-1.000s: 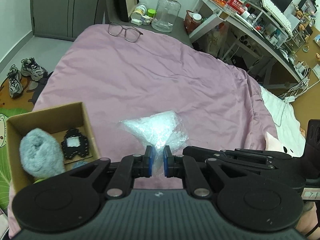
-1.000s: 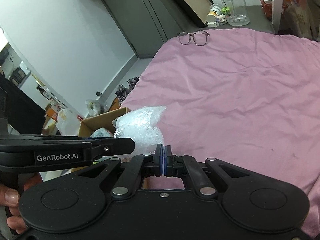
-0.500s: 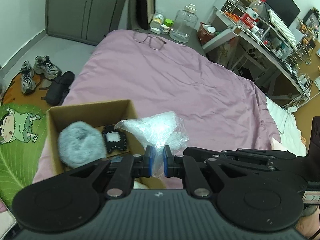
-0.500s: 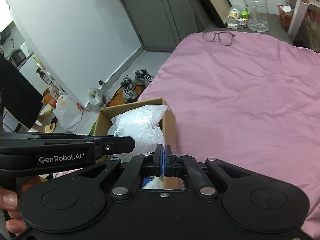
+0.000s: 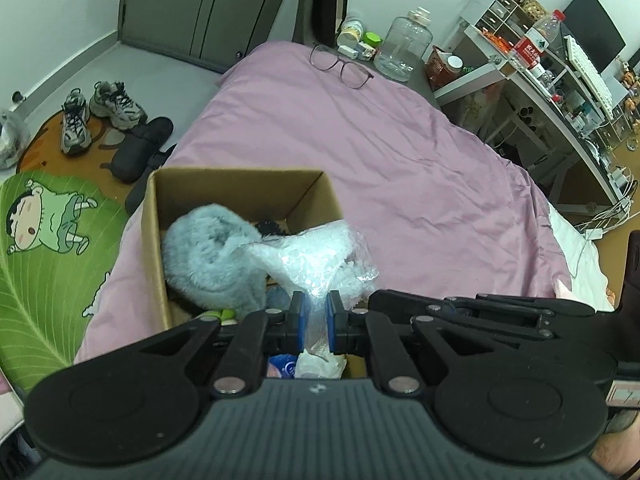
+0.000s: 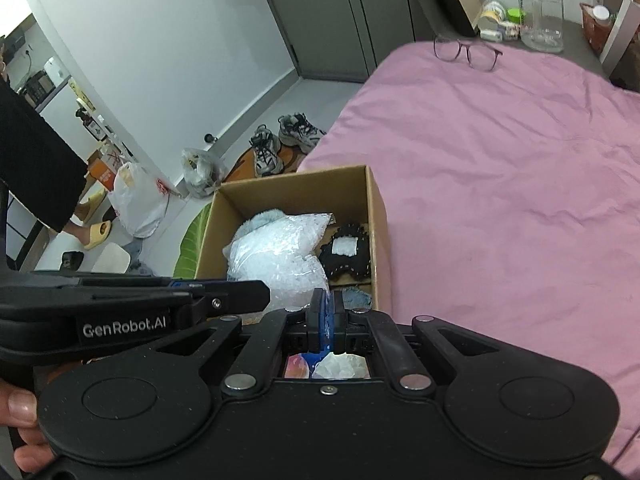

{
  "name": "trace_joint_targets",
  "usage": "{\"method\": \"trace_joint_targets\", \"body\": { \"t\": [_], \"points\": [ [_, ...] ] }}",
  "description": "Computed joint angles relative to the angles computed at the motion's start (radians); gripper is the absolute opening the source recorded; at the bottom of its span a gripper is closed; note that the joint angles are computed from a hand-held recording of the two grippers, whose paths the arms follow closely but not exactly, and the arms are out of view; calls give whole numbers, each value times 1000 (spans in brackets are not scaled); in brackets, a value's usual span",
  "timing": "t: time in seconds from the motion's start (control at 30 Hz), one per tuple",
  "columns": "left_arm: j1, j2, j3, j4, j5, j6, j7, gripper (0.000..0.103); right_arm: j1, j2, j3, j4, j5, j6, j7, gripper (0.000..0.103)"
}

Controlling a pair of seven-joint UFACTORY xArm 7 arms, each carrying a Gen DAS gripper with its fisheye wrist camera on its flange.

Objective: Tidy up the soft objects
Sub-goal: 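Lift and carry the clear plastic bag with the left tool to the box, then open the left tool to drop the clear bag into the box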

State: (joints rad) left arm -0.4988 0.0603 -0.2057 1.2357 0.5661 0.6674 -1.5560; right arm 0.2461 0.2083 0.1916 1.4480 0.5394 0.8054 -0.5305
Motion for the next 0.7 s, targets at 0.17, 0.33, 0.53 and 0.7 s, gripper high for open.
{"method": "trace_joint_targets", "body": {
  "t": [0.17,0.33,0.53,0.7],
  "points": [
    [2,11,-2,-14,-32,53,19,15,1,2,-2,-17,-4,-29,10,47],
    [-3,-4,1,-30,-24,78,7,42,-9,15,-10,-1,-24,-23,32,50],
    [-2,-23,-11,-21,-8,135,-63,57,-33,-1,-14,0,-14,0,5,62],
    [-25,-10,-30,49,17,249,-76,70,-52,-12,-25,16,-1,55,2,74]
  ]
}}
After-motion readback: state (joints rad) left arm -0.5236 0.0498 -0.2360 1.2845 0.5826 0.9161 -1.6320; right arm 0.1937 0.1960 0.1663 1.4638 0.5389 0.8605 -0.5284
